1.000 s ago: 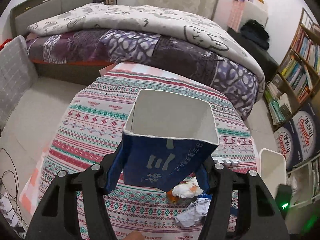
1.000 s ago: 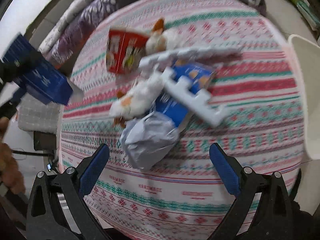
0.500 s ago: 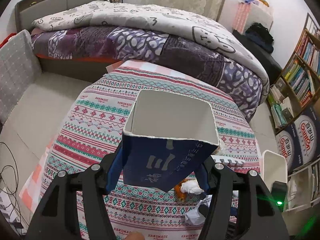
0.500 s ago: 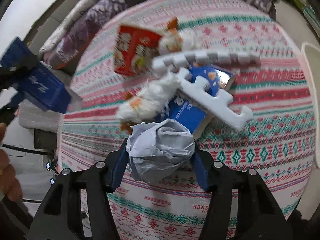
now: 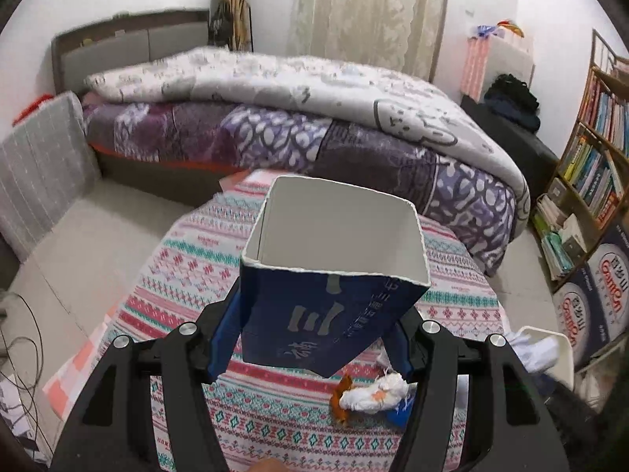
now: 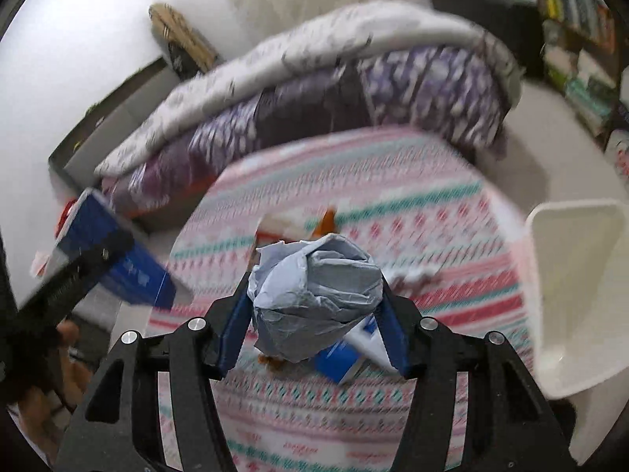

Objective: Collect trash
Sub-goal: 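Grasp the crumpled grey plastic bag with right gripper while left gripper holds the blue carton, then carry both to the bin, release grey bag from right gripper while left gripper drops the carton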

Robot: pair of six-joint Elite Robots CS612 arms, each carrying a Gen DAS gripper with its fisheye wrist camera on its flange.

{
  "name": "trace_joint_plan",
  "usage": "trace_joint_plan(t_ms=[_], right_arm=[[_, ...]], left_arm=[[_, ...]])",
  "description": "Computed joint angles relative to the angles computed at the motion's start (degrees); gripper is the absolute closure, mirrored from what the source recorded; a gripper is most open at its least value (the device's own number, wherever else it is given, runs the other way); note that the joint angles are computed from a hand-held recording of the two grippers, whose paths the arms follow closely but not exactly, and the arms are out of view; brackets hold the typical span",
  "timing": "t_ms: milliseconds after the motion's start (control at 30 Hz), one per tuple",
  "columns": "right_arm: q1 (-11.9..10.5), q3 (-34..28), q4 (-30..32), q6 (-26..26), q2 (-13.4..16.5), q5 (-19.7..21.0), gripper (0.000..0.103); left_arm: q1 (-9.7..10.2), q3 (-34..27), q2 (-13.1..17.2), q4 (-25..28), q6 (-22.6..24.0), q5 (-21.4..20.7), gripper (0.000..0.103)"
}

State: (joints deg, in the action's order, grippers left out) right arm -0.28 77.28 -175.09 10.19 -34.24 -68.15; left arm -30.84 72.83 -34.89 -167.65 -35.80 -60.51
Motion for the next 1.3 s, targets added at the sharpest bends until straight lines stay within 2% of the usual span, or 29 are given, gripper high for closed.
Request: trace_joint_plan(t_ms=[167,267,400,567,833,1300], right_arm=[[-0.1,1.1,-8.9,0.6,0.1,-5.6,0.047],[-0.2,1.9,-14.0,-0.6,0.0,-9.5,0.047],[-0.5,2.8,-18.8,-2.4,-0.1,-12.7,0.047],[-1.1,3.9,-20.7,-3.3,-0.6,-14.4,0.047],[-2.5,4.7,-19.9,-2.6,-1.3,-16.8,0.046],[-5.5,5.3,-16.5,-0.1,-2.1,-22.4,0.046]], left_arm=[[-2.00,-1.2,1.0,-1.7,1.7,6.9,0.042],[-2.92,-1.9,1.5,-2.8,1.9,9.4,0.041],[-3.95,-3.2,2.3,-2.9,2.3,11.0,0.041],[-4.85,-4.8,3.0,-2.6,2.2,10.3,0.041],[-6.25,-7.5,4.4,-2.0,4.3,9.3,0.041],[-8.12,-13.7,8.1,-0.4,9.7,3.6,0.041]])
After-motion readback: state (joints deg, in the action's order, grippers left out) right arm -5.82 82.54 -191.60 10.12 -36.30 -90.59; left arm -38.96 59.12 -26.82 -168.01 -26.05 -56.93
